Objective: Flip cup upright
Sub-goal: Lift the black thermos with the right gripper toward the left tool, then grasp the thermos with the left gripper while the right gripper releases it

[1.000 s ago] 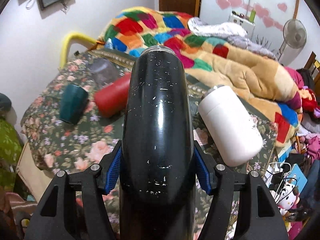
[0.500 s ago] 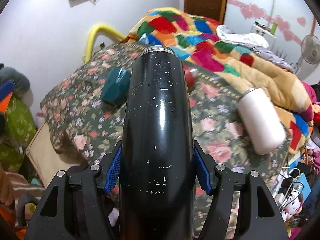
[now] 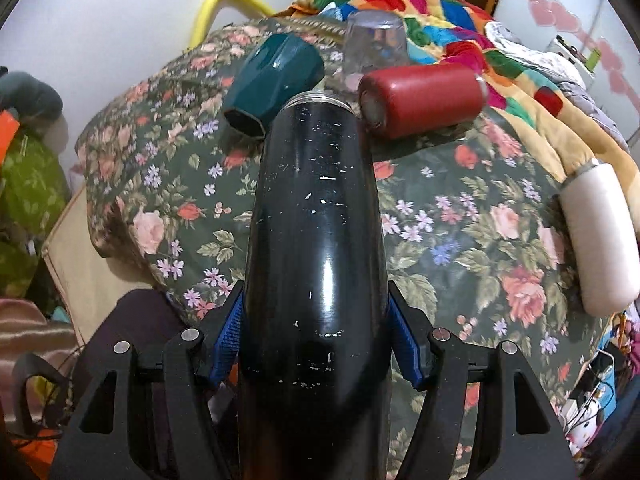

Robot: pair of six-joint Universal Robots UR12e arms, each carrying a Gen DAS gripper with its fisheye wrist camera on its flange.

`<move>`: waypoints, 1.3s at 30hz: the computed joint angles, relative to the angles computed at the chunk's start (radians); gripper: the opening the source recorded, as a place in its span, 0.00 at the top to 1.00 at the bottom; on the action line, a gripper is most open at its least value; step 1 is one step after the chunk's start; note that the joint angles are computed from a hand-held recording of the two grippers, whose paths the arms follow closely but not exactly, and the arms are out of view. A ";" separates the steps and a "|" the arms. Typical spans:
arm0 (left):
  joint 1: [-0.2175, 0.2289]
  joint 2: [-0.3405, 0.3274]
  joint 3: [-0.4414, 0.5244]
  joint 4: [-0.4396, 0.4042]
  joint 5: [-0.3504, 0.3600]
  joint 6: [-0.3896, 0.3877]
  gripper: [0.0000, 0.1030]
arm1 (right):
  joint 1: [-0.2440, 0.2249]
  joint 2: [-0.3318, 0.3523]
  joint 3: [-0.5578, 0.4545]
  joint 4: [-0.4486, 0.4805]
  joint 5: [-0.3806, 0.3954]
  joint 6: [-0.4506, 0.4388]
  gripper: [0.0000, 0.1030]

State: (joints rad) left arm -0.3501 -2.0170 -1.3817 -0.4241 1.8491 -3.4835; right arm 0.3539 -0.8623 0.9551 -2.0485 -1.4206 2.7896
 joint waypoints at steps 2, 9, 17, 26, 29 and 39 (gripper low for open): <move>0.003 -0.004 0.003 -0.013 -0.004 -0.004 0.00 | 0.000 0.009 -0.012 0.013 -0.005 -0.002 0.41; 0.008 -0.020 0.020 -0.058 -0.021 -0.011 0.00 | 0.002 0.026 -0.030 0.021 -0.034 -0.019 0.40; 0.007 -0.035 0.046 -0.134 -0.032 -0.028 0.00 | 0.001 0.043 -0.072 0.103 -0.040 -0.009 0.40; 0.032 -0.051 0.085 -0.194 -0.175 -0.112 0.00 | -0.025 -0.054 0.040 -0.008 0.017 -0.017 0.40; 0.051 -0.078 0.117 -0.250 -0.287 -0.171 0.00 | -0.038 -0.113 0.128 -0.131 0.002 0.013 0.38; 0.068 -0.191 0.259 -0.489 -0.442 -0.297 0.24 | -0.073 -0.221 0.308 -0.417 -0.094 0.166 0.33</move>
